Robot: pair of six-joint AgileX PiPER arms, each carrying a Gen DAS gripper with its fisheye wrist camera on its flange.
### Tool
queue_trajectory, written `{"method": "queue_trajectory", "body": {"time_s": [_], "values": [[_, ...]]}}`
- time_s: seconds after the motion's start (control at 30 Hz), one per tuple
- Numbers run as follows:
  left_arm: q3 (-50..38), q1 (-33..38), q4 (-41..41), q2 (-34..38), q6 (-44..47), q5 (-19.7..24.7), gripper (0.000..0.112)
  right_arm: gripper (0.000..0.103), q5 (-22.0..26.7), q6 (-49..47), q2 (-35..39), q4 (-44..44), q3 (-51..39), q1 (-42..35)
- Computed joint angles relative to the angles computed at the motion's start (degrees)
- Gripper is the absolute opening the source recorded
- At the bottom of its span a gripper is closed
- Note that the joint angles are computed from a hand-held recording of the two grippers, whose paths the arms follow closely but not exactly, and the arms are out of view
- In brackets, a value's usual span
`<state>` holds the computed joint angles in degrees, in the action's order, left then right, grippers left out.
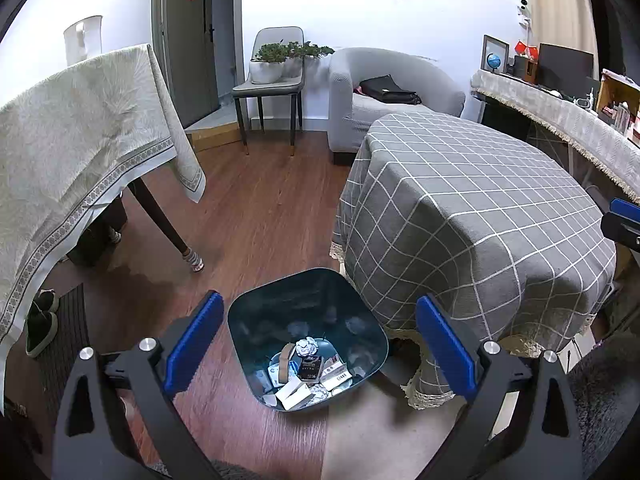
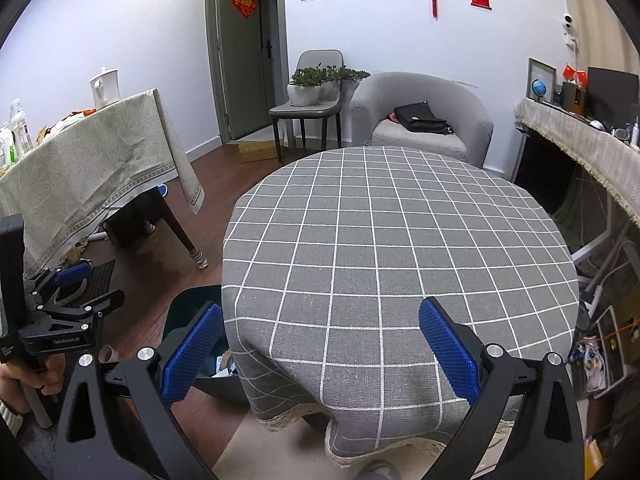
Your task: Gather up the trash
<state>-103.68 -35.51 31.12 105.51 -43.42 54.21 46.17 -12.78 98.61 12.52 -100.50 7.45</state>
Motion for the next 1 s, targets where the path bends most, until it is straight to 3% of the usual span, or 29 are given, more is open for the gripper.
{"method": "queue_trajectory", "body": {"time_s": [1.0], "values": [[0.09, -0.11, -0.48, -0.02, -0.46, -0.29, 0.098, 0.100, 0.83, 0.54, 0.51, -2.71, -0.76, 1.63]]}}
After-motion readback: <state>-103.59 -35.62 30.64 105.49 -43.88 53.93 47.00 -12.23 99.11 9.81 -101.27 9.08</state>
